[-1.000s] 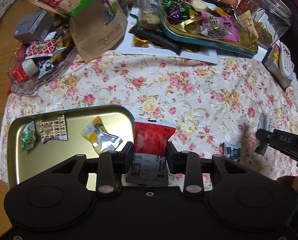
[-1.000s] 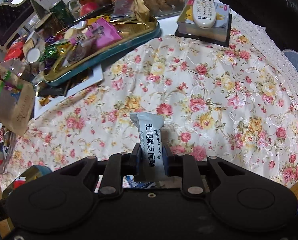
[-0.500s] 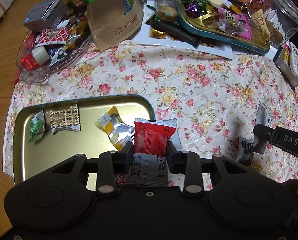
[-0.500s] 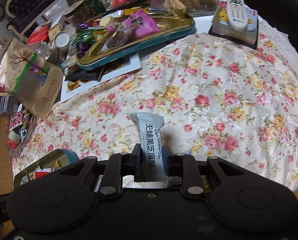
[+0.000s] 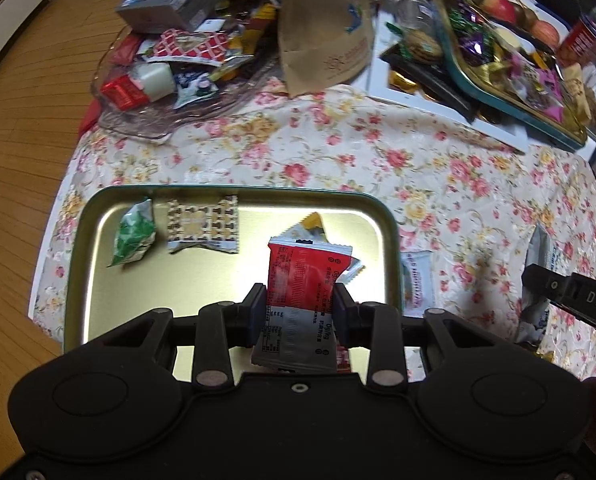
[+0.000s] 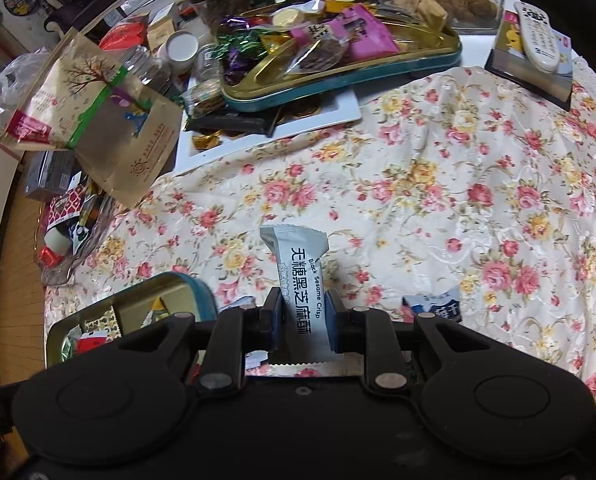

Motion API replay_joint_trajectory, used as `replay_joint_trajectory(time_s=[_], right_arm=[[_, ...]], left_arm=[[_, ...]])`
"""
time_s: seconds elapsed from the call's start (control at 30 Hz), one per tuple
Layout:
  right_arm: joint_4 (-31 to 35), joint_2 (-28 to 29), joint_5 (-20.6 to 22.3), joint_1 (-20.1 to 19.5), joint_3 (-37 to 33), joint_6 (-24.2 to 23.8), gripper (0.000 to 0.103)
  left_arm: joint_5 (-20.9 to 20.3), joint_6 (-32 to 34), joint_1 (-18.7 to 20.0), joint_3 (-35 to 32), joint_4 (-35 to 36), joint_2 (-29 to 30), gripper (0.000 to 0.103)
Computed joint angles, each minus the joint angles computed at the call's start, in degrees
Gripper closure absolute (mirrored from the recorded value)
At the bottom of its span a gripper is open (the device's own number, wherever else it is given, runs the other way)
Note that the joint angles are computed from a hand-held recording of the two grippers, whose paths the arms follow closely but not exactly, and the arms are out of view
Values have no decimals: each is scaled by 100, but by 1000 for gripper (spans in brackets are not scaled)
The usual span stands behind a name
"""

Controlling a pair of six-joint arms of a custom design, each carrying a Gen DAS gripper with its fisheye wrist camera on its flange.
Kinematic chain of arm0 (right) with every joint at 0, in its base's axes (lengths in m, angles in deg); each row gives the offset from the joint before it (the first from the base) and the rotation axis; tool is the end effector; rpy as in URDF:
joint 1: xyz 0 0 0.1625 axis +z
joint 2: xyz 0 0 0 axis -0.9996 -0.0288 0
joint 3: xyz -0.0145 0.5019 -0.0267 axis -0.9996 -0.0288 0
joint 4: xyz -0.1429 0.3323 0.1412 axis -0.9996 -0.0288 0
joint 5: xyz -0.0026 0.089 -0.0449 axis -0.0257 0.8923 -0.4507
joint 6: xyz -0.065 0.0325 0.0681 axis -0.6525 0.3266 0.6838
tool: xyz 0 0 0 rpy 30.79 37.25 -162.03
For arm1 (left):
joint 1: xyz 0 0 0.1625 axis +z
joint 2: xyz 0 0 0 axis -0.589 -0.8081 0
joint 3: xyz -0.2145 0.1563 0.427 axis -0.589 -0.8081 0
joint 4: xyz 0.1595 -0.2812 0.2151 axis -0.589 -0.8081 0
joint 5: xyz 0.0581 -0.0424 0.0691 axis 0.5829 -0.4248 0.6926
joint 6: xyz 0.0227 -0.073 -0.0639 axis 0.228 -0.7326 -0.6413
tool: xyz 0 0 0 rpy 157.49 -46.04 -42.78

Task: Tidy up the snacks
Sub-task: 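Carry both packets over the tray and open the left gripper to drop its packet, then open the right gripper over the tray to drop the white sesame packet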

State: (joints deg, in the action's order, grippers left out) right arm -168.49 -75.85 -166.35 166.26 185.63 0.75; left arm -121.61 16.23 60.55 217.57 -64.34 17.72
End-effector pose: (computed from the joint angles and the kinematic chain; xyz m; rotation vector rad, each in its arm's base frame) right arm 0.0244 -0.3115 0.2556 -0.3617 -2.5243 0.6404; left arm -0.2938 -0.3368 -0.0031 0.1443 2.3686 -0.3178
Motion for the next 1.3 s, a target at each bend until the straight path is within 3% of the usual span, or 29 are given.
replay_joint_trajectory(time_s=[0.33, 0.67, 1.07, 1.3], right_arm=[[-71, 458, -109, 429, -91, 183, 79], [-36, 768, -155, 821, -194, 338, 79], [-70, 963, -184, 915, -223, 354, 79], [-12, 914, -109, 955, -246, 389, 79]], left_arm=[[318, -595, 111, 358, 276, -440, 60], [242, -788, 252, 602, 188, -734, 59], [678, -846, -31, 582, 633, -816, 55], [599, -975, 96, 573, 629, -803, 55]])
